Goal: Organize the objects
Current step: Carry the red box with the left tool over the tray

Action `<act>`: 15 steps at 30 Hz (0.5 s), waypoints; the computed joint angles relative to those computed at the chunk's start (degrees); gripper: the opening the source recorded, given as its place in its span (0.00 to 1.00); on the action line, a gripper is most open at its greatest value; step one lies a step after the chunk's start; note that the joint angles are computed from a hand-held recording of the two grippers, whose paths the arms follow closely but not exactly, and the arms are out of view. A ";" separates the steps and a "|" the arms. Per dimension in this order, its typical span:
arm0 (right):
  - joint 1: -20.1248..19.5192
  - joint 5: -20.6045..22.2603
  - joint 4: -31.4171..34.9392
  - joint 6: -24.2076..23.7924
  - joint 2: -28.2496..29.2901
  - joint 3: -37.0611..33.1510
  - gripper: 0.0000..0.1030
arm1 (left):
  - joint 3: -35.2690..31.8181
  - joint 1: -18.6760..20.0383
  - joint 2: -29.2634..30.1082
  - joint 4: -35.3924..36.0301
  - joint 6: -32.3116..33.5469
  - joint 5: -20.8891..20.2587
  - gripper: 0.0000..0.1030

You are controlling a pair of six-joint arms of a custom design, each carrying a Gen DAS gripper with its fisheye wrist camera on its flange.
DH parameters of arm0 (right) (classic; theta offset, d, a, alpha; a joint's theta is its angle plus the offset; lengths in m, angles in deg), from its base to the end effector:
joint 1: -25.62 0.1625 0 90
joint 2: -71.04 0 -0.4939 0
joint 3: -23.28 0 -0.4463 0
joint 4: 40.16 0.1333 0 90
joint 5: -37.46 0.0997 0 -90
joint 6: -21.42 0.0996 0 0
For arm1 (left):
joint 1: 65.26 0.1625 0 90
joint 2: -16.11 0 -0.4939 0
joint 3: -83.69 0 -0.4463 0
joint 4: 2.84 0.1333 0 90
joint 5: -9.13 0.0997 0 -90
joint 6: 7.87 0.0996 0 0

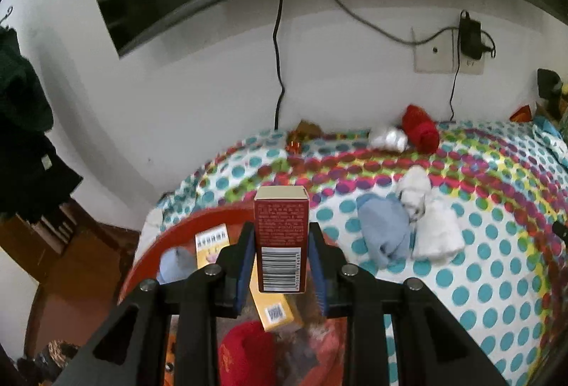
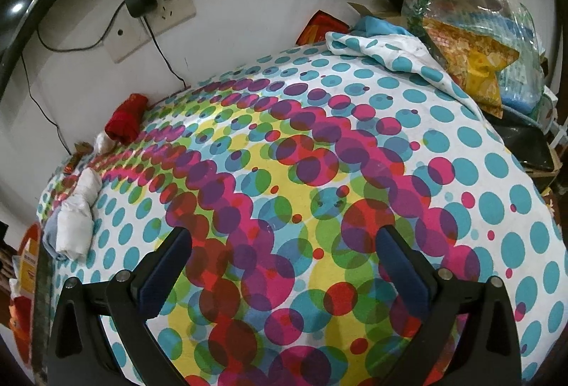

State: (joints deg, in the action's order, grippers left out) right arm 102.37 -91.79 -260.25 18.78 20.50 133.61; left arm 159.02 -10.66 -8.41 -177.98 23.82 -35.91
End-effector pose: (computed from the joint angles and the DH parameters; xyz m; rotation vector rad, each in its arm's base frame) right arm -0.0793 -0.6436 0.2260 -0.6842 -1.9429 1.2948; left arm -0.3284 -0.8137 0.0196 1.0170 2.0612 -0.7344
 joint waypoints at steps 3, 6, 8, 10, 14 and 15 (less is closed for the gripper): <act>-0.05 0.31 -0.18 0.08 -0.08 0.17 1.00 | 1.27 0.55 -0.61 0.31 -1.07 0.47 0.28; 0.01 0.00 0.08 -0.08 -0.09 0.10 1.00 | 2.41 1.07 -1.00 0.18 -1.25 1.10 0.28; -0.09 0.18 -0.01 -0.11 -0.20 0.26 1.00 | 2.89 1.53 -1.29 0.75 -1.97 1.28 0.28; -0.08 0.27 0.02 -0.07 -0.22 0.24 1.00 | 2.96 1.93 -1.39 1.66 -2.86 1.36 0.28; -0.13 0.31 0.09 -0.18 -0.31 0.33 1.00 | 3.28 2.56 -1.26 1.68 -2.92 1.77 0.28; -0.41 1.72 0.58 -0.91 -0.78 0.83 1.00 | 3.39 2.63 -1.20 1.74 -2.68 1.80 0.28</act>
